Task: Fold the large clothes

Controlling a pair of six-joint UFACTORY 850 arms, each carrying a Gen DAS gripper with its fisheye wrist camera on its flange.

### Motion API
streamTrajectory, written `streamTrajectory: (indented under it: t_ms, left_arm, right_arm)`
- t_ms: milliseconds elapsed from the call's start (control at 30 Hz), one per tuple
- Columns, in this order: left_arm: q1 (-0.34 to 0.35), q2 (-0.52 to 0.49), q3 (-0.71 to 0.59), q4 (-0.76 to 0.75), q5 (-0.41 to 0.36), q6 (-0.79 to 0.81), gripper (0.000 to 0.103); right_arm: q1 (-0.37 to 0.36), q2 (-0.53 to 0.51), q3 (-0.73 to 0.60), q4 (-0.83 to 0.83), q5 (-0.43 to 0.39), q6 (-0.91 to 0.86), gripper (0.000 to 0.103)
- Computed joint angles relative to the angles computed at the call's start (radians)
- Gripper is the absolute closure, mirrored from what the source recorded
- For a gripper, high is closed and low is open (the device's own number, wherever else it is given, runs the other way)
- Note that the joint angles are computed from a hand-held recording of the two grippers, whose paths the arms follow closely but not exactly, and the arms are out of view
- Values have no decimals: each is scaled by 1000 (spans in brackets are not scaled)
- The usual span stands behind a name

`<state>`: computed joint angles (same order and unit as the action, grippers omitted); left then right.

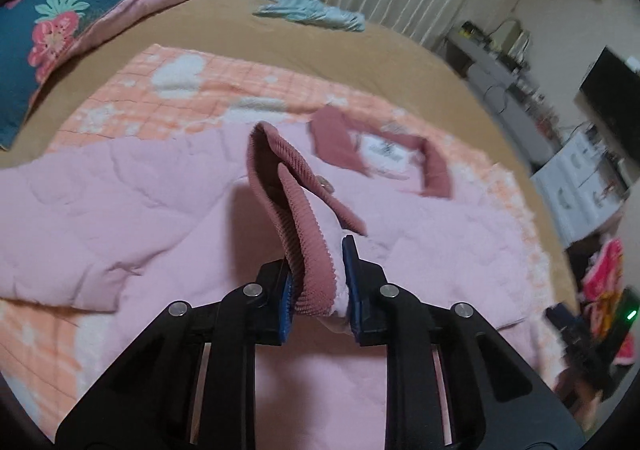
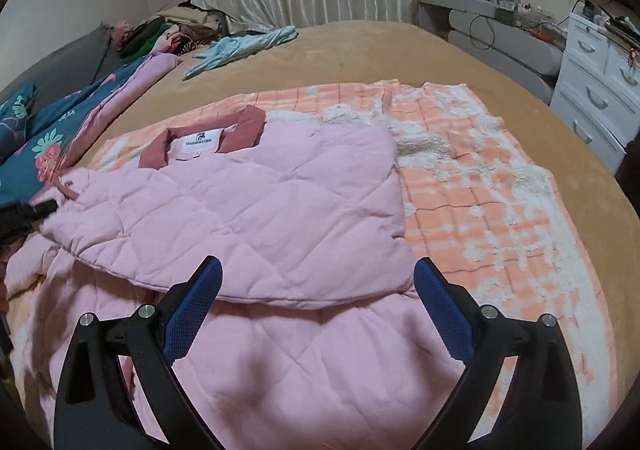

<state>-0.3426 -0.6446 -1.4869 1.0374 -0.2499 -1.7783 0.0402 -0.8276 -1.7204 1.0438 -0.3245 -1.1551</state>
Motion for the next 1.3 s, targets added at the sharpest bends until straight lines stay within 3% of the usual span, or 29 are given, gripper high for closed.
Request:
streamTrajectory:
  t_ms: [100, 167, 333, 467, 667, 767, 1000, 1300]
  left_arm:
    - [4, -38, -7, -192, -21, 195, 89]
    - [9, -53, 5, -257, -15, 245, 89]
    - [9, -62, 22, -214, -6, 212, 86]
    - [8, -68, 20, -196, -11, 208, 78]
    - [2, -52, 36, -194, -12, 212, 71]
    - [-1, -30, 54, -205, -22, 222, 60]
    - [-6, 60, 151, -76, -16, 65, 9]
    - [-14, 170, 279, 70, -120, -129, 9]
  right_arm:
    - [24, -45, -68, -197, -20, 185, 7]
    - [43, -76, -114, -307, -41, 280, 7]
    - [68, -139, -208, -454, -81, 414, 7]
    - [74, -230, -329, -712, -144, 698, 7]
    - [82, -247, -322, -765, -105, 756, 6]
    - [80, -211, -276, -727, -91, 733, 6]
    - [78, -93, -117, -444, -46, 469, 5]
    - [117, 1, -1, -276, -26, 298, 4]
